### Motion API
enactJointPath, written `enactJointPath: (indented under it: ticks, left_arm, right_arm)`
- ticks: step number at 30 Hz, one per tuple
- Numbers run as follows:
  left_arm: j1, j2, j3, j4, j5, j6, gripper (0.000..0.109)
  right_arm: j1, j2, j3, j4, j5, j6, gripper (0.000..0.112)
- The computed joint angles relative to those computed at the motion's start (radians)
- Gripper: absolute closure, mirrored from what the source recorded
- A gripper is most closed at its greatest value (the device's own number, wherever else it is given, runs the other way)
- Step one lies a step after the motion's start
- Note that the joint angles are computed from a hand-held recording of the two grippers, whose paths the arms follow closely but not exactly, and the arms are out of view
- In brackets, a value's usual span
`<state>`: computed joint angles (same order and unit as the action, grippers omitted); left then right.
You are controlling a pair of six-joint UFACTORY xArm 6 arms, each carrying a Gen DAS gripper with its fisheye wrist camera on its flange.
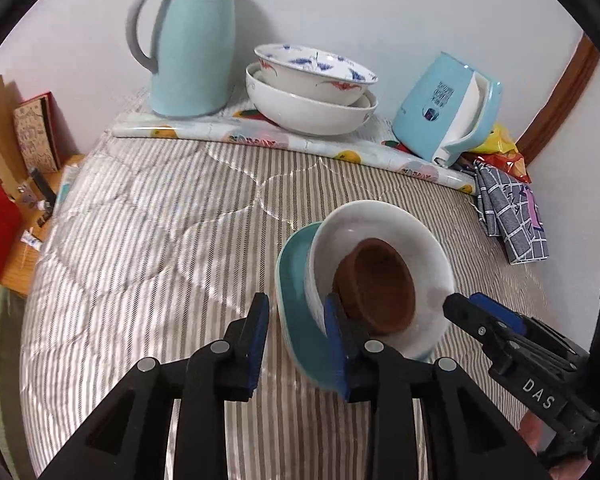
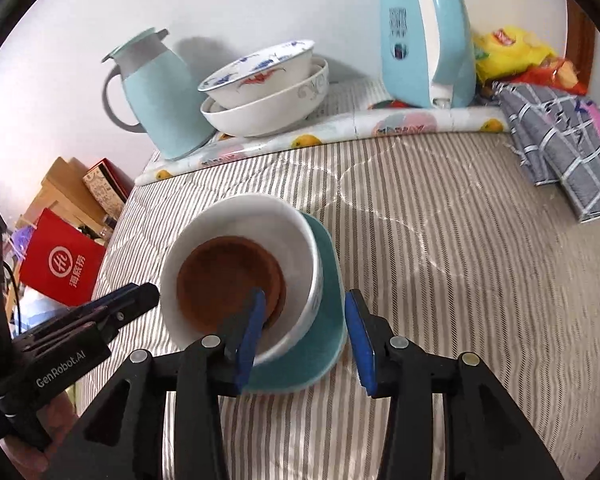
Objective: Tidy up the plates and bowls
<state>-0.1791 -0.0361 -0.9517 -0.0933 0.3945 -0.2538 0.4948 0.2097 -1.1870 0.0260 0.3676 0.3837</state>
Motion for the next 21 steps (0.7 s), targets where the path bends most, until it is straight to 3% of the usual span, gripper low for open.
enactJointPath:
  ticks: [3,8,14,21]
  left_arm:
    - [-0.013,-0.073,0.063,0.056,-0.022,-0.047,0.073]
    - [-0.051,-0.197,0.157,0.233,-0.043,-0.205,0.068]
    - [-0.123,-0.357,0.269,0.452,-0.072,-0.414,0.052]
    - [-0.198,-0.503,0.372,0.633,-0.04,-0.63,0.044]
  right_arm:
    - [0.009,-0.079,0.074,-0.186,-0.011,0.131,0.071]
    - [0.013,-0.241,0.231,-0.33,-0.061,0.26,0.071]
    - [0.024,-0.436,0.38,-0.519,0.003,0.423,0.069]
    - [0.032,-0.656,0.556,-0.628,0.004,0.542,0.034]
